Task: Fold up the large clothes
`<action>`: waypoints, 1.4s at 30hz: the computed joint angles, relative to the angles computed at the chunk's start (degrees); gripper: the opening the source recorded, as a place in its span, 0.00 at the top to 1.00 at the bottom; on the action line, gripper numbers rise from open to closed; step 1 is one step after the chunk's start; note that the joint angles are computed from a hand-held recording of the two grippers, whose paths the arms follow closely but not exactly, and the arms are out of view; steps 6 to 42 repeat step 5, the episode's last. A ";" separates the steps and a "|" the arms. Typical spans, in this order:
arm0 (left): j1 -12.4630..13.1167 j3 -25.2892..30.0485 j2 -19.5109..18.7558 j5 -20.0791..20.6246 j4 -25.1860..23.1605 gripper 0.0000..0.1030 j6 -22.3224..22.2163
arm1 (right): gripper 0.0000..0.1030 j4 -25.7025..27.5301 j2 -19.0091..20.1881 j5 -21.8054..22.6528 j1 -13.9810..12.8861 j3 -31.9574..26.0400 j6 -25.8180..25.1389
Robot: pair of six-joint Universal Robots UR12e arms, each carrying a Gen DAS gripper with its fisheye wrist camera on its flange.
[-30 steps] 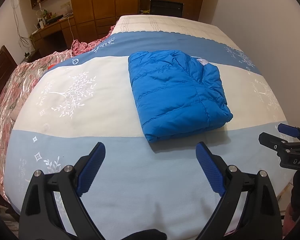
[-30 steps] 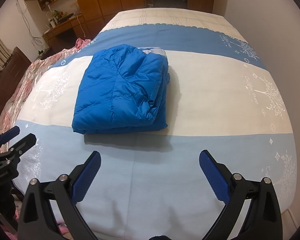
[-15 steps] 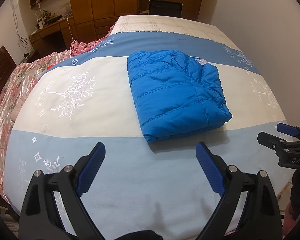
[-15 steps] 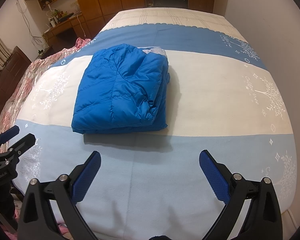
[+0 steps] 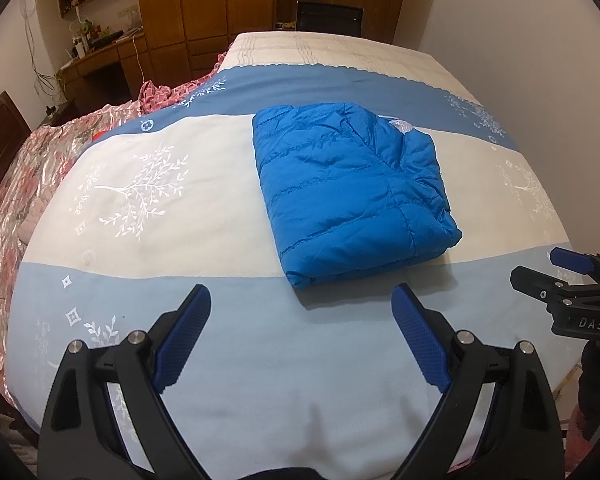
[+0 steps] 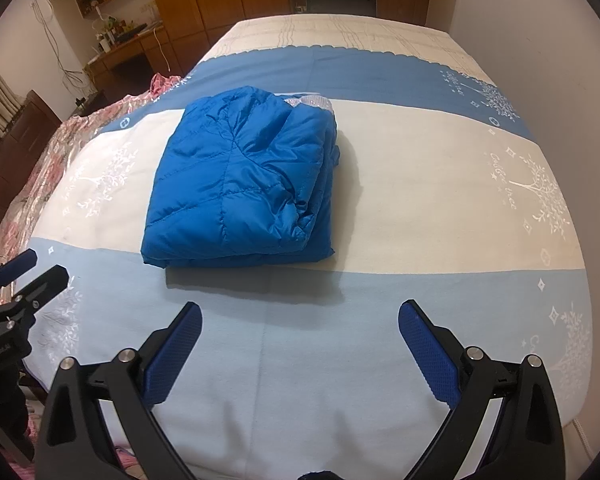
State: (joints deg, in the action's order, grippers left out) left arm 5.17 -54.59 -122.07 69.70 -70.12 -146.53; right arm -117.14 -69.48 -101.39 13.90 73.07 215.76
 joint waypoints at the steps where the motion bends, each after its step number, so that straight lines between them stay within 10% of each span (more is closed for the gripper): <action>1: 0.00 0.10 -0.06 0.01 -0.02 0.12 -0.09 | 0.04 0.00 0.02 -0.08 -0.02 -0.03 -0.08; 42: 0.04 0.48 -0.29 -0.02 -0.31 0.12 0.09 | 0.04 -0.06 0.10 -0.10 -0.08 -0.09 -0.33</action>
